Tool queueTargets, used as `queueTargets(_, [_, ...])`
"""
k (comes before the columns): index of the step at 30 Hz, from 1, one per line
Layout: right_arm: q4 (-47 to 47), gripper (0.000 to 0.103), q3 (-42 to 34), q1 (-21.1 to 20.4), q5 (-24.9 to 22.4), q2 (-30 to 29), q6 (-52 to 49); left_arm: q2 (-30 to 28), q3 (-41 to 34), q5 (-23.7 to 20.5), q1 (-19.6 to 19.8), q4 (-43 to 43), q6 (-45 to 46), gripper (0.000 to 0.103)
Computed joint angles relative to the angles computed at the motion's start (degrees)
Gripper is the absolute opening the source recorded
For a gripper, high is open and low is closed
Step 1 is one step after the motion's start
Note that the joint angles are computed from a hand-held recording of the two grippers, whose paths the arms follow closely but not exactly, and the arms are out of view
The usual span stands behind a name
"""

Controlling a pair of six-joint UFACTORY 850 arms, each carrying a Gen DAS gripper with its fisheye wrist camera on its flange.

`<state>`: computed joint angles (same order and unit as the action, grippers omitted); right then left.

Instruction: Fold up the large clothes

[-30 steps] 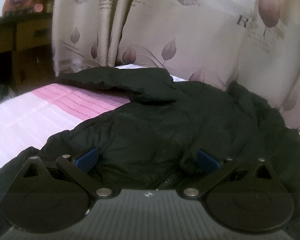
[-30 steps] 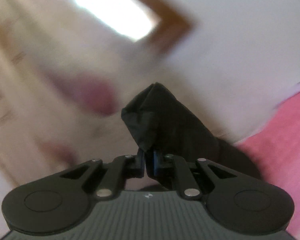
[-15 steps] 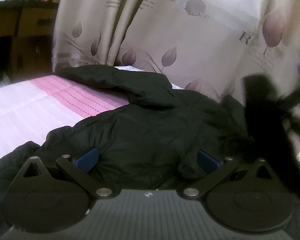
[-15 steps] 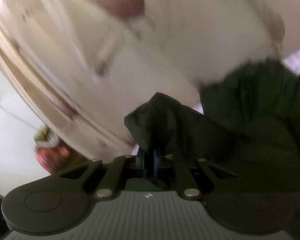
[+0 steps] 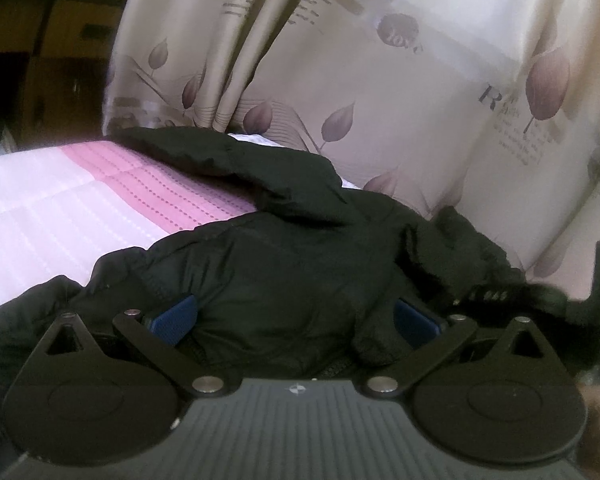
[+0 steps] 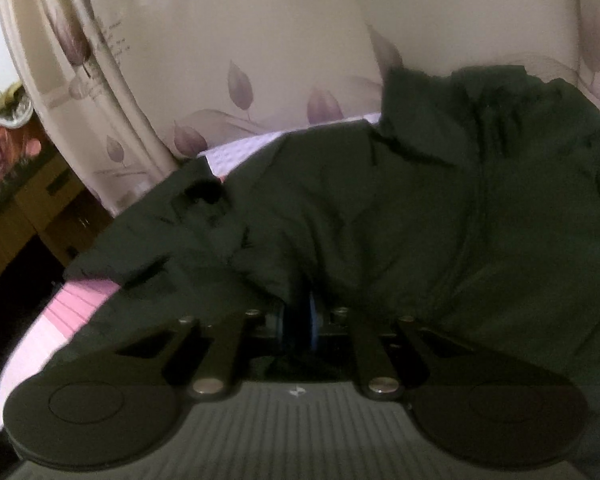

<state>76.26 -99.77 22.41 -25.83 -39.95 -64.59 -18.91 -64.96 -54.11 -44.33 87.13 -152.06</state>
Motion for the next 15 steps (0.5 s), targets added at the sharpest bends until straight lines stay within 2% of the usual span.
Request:
queueTargets(3, [1.59,0.011,1.13,0.39,1.45,0.33,-4.09,1.66,2.06,1.18,0.26,3.13,-3.24,0.103])
queueTargets(8, [3.16,0.011,1.43,0.74,2.87,0.46,-6.57,8.08,6.43,6.22,3.52,5.08,-7.25,0.103])
queueTargets(10, [3.33,0.012,1.59,1.04,3.91,0.62,-7.54,10.67,7.97,8.90,6.15,4.02,-6.57,0.103])
queueTargets(15, [5.35,0.012,2.10,1.15,4.43,0.81,-9.76,15.88,12.32,17.15,15.76,6.28,-10.72,0.100])
